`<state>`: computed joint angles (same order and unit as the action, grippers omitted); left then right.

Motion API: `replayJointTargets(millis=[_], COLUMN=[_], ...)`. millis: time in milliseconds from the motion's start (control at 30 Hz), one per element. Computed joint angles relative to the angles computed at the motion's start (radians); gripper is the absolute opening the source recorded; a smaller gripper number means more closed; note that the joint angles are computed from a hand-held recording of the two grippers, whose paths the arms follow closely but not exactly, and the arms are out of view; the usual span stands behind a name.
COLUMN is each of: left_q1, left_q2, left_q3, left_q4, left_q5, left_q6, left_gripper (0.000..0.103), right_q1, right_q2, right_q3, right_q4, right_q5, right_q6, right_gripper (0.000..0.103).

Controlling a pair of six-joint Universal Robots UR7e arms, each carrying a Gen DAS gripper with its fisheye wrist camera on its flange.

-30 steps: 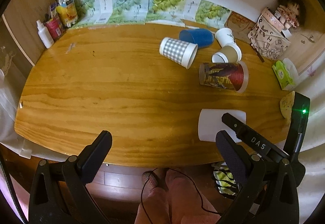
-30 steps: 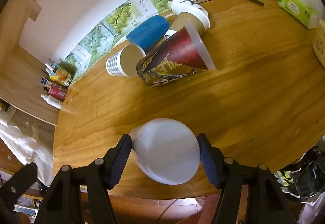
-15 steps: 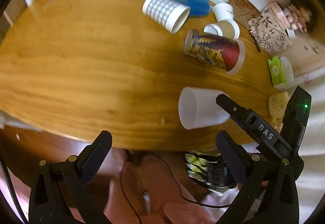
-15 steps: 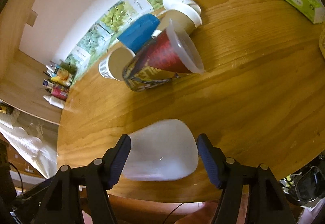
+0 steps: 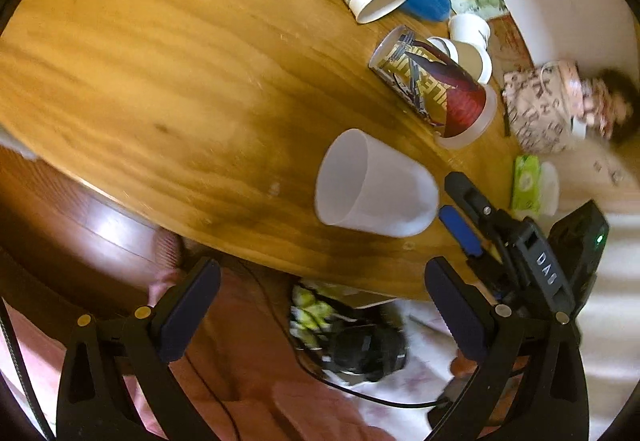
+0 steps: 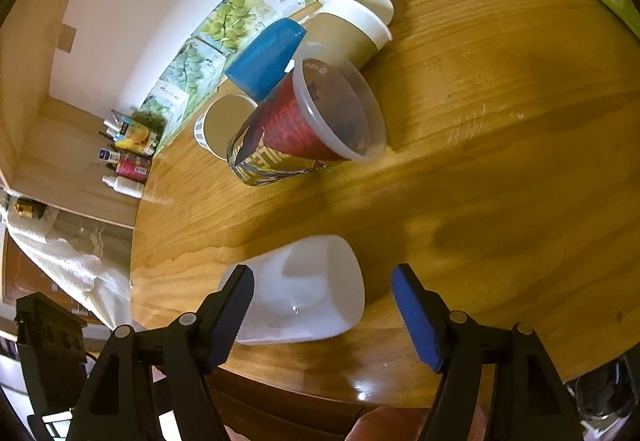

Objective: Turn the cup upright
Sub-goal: 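Hold the white cup in the right gripper while the left tool approaches it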

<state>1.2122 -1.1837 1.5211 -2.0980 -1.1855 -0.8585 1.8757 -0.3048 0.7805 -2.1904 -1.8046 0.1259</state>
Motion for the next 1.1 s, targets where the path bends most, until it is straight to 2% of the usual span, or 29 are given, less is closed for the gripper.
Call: replayJointTargets(millis=[100,267,367,500,633,800,1100], left_q1=[0.014,0.007,0.012,0.014,0.016,0.019,0.05], left_q2=[-0.005,0.003,0.008,0.026,0.043,0.067,0.108], left_q3=[0.034,0.059,0.081,0.086,0.075,0.05,0.015], left_q4=[-0.084,-0.146,-0.217,-0.291,-0.32,-0.325,-0.347], left_q5=[-0.068,-0.053,-0.071,-0.08,-0.078,-0.08,-0.166], left_q6=[-0.045,-0.09,-0.12,-0.154,-0.204,-0.236,-0.312], left_gripper=[0.102,0.102,0.102,0.102,0.102,0.102,0.102], right_q1=[-0.002,-0.006,-0.007,-0.005,-0.002,-0.002,-0.015], right_q2=[0.008,0.021,0.02,0.012,0.003,-0.01,-0.042], right_q3=[-0.028,-0.075,-0.084,-0.088,-0.085,-0.076,-0.049], right_q4=[0.027,0.084,0.097,0.115,0.126,0.15,0.224], right_q5=[0.002,-0.005,-0.005,-0.022,-0.052,-0.072,-0.088], right_q6=[-0.03,-0.074,-0.102,-0.175,-0.242,-0.285,-0.307], right_gripper=[0.072,0.072,0.072,0.073,0.074,0.074,0.074])
